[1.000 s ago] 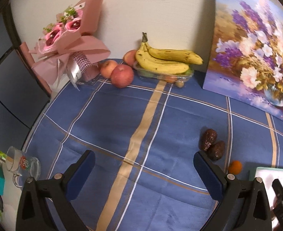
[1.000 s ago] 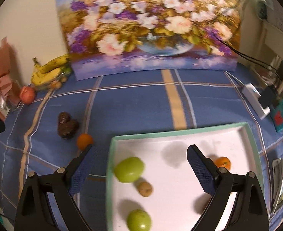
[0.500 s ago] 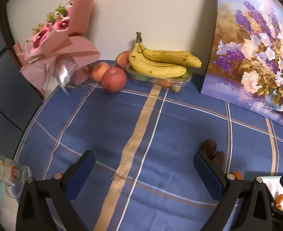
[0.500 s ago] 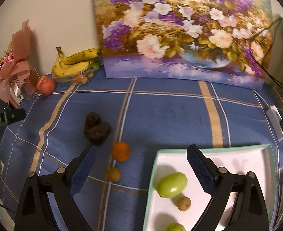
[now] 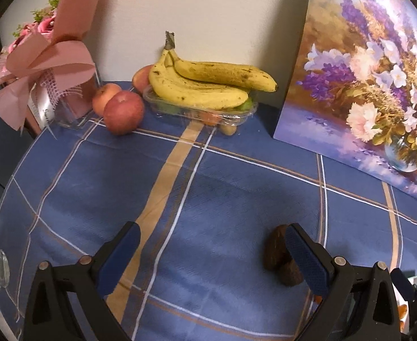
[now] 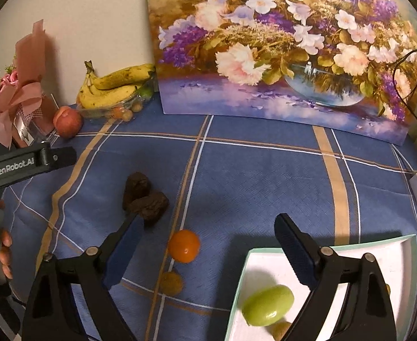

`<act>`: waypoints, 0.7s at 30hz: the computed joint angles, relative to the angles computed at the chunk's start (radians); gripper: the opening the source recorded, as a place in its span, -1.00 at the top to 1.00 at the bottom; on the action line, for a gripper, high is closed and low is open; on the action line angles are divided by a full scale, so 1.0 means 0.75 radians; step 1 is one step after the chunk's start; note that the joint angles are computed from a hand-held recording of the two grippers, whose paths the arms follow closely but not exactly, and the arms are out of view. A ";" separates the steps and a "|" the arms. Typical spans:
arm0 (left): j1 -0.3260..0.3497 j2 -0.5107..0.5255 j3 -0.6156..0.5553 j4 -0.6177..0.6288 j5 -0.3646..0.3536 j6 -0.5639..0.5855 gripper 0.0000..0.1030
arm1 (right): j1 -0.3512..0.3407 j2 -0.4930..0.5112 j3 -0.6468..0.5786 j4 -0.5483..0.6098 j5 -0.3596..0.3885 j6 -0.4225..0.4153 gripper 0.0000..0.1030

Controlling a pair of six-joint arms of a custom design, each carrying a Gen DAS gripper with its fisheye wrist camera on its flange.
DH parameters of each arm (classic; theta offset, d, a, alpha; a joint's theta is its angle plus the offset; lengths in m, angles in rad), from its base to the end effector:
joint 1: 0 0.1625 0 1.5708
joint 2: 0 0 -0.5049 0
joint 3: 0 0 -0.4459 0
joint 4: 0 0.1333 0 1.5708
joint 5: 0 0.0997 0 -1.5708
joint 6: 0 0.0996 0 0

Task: Organize fruits
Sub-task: 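Grasp another orange with the right tool while the left tool grasps a dark brown date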

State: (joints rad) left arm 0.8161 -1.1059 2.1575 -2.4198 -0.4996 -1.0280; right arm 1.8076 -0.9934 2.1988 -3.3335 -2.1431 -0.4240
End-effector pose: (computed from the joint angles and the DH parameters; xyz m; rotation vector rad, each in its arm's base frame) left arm -0.2062 -0.5414 0.1599 -0.1665 2.1754 -0.8663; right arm 0.2094 -0.5295 0.1508 0.6009 -2.3889 0.6317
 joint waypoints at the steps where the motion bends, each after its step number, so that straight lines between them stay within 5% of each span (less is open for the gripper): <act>1: 0.007 0.010 -0.005 -0.018 -0.008 0.016 -0.99 | -0.004 0.002 -0.005 0.010 0.001 -0.001 -0.61; 6: 0.042 0.054 -0.003 -0.242 -0.099 0.177 -0.85 | -0.012 0.015 -0.023 0.053 0.005 0.000 -0.44; 8: 0.052 0.068 -0.006 -0.304 -0.138 0.230 -0.83 | -0.013 0.025 -0.030 0.073 0.000 -0.001 -0.19; 21: 0.111 0.177 -0.037 -0.429 -0.261 0.351 -0.72 | -0.032 0.056 -0.032 0.145 -0.005 0.005 -0.06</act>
